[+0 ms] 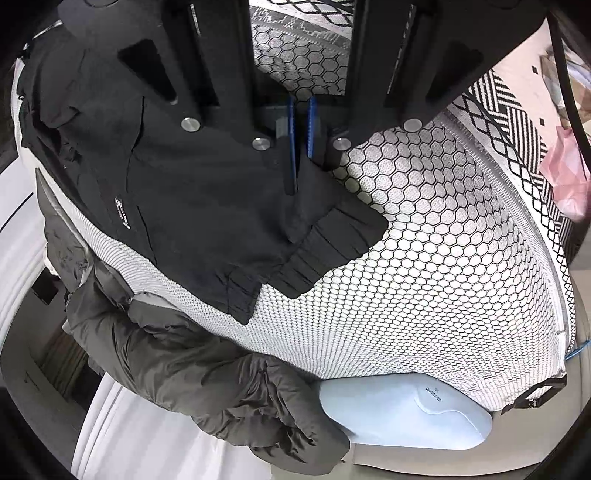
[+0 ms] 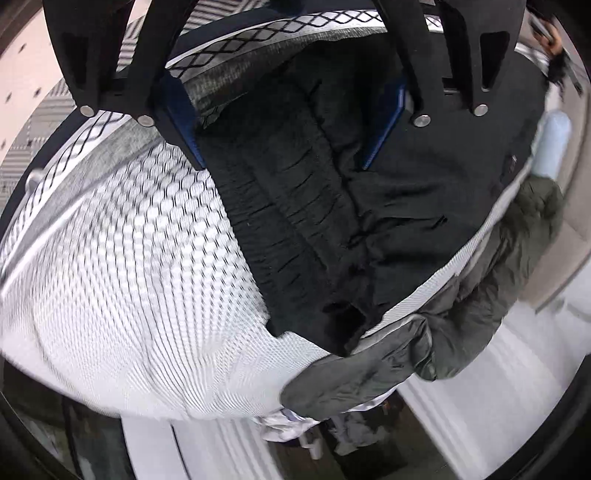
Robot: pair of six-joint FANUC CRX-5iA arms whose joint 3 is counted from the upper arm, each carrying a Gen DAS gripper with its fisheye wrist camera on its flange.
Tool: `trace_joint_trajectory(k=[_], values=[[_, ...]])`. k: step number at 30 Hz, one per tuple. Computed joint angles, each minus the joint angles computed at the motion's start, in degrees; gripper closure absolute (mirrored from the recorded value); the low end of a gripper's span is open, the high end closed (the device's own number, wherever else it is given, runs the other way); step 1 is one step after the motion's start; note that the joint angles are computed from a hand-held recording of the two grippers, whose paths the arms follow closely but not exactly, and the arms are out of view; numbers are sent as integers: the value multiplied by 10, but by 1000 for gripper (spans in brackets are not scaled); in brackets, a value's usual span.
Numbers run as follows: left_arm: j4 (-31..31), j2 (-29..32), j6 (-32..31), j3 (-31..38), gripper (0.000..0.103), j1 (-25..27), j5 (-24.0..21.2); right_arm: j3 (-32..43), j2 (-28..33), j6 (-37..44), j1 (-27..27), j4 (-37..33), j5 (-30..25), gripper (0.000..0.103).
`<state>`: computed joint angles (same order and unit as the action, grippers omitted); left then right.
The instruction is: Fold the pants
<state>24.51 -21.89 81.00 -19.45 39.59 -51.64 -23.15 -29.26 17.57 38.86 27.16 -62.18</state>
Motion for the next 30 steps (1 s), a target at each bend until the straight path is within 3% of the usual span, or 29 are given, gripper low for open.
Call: trace_joint_trajectory(k=[1,2,3,6,8,11,13,15,17,20,26,30], values=[[-4,0,0,0,101,-1,0,0,-1,-1,6,12,-7,44],[-8,0,1,1,101,-3,1,-5,-6,-8,13,29,-16,75],[-13,2,3,2,101,-5,1,-15,-15,-28,23,58,-34,85],[-30,4,14,6,101,-13,3,-33,-35,-32,9,61,-24,93],[-28,2,6,3,100,-9,2,-33,-23,-51,8,75,-61,103],[-28,-1,-5,7,94,-4,-9,-42,-44,-65,11,90,-75,102],[-38,-8,-3,17,74,3,-24,-42,-57,-52,22,109,-62,91],[-47,-20,1,23,38,9,-23,-23,-55,-15,27,107,-57,46],[-50,-29,2,31,24,10,-13,1,-41,35,10,94,-13,31],[-28,-13,-22,60,1,-1,-8,82,32,127,-37,33,20,25],[-70,122,-18,205,1,-78,-32,264,195,289,-134,-122,53,25],[-110,237,11,333,1,-108,-80,396,312,356,-178,-191,16,25]])
